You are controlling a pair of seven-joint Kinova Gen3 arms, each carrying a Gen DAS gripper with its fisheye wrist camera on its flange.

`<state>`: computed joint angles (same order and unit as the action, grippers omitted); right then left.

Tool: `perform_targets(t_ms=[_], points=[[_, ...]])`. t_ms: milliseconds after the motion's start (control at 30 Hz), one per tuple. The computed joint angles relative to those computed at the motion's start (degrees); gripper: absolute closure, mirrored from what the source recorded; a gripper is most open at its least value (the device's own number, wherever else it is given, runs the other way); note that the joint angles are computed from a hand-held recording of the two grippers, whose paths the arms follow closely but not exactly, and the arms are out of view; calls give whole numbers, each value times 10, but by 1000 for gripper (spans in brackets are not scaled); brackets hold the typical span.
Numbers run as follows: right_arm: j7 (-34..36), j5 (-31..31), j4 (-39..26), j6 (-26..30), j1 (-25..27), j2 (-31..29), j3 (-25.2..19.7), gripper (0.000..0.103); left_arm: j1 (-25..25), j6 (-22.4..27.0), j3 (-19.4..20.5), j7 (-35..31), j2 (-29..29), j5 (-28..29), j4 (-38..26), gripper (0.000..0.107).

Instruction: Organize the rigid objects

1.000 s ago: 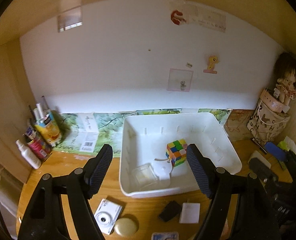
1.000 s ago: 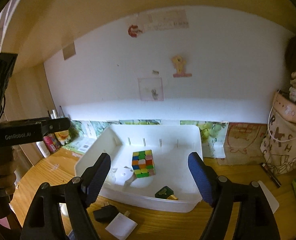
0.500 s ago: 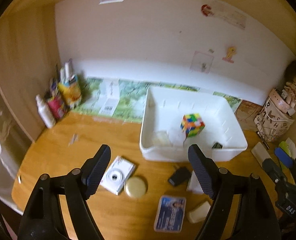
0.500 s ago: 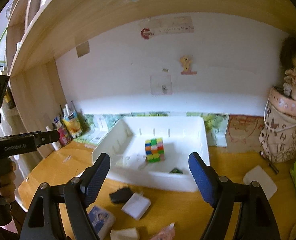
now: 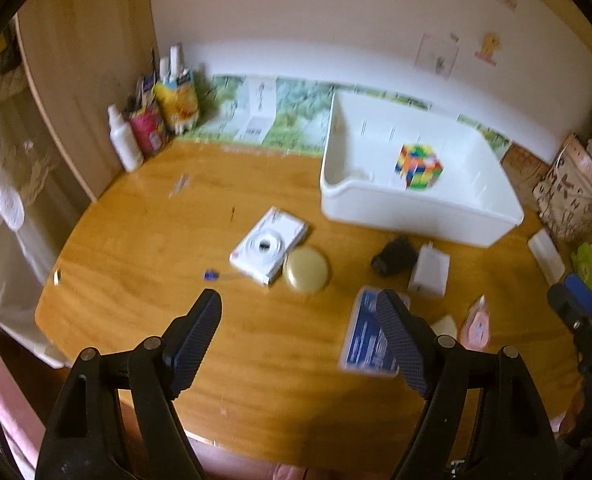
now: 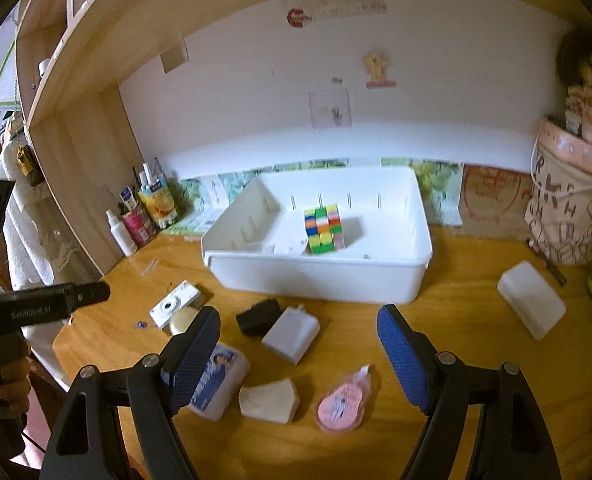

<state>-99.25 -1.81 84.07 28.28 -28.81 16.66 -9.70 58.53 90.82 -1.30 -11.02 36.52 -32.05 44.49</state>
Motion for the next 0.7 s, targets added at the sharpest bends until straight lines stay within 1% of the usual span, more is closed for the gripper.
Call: perform_targets(t_ms=[100,233,400,467,567,700], points=[[12,-26,4,14,17,1,-12,22,5,20,3,3,13,9,-10,25],[31,-65,8,38,38,5,-22,22,4,37,9,-14,31,28,-34,25],[55,-129,-2,91,69,19,-35,22,2,46,13,-39,49,58,-61,25],[57,-141,-6,106,72,24,-32,22,0,53,13,-52,59,70,-79,25],[53,-142,-12,132,66,30,-25,22,-7,61,12,-66,71,89,-102,25],[76,-153,-7,143,70,32,-29,22,-20,77,8,-85,88,110,-136,25]])
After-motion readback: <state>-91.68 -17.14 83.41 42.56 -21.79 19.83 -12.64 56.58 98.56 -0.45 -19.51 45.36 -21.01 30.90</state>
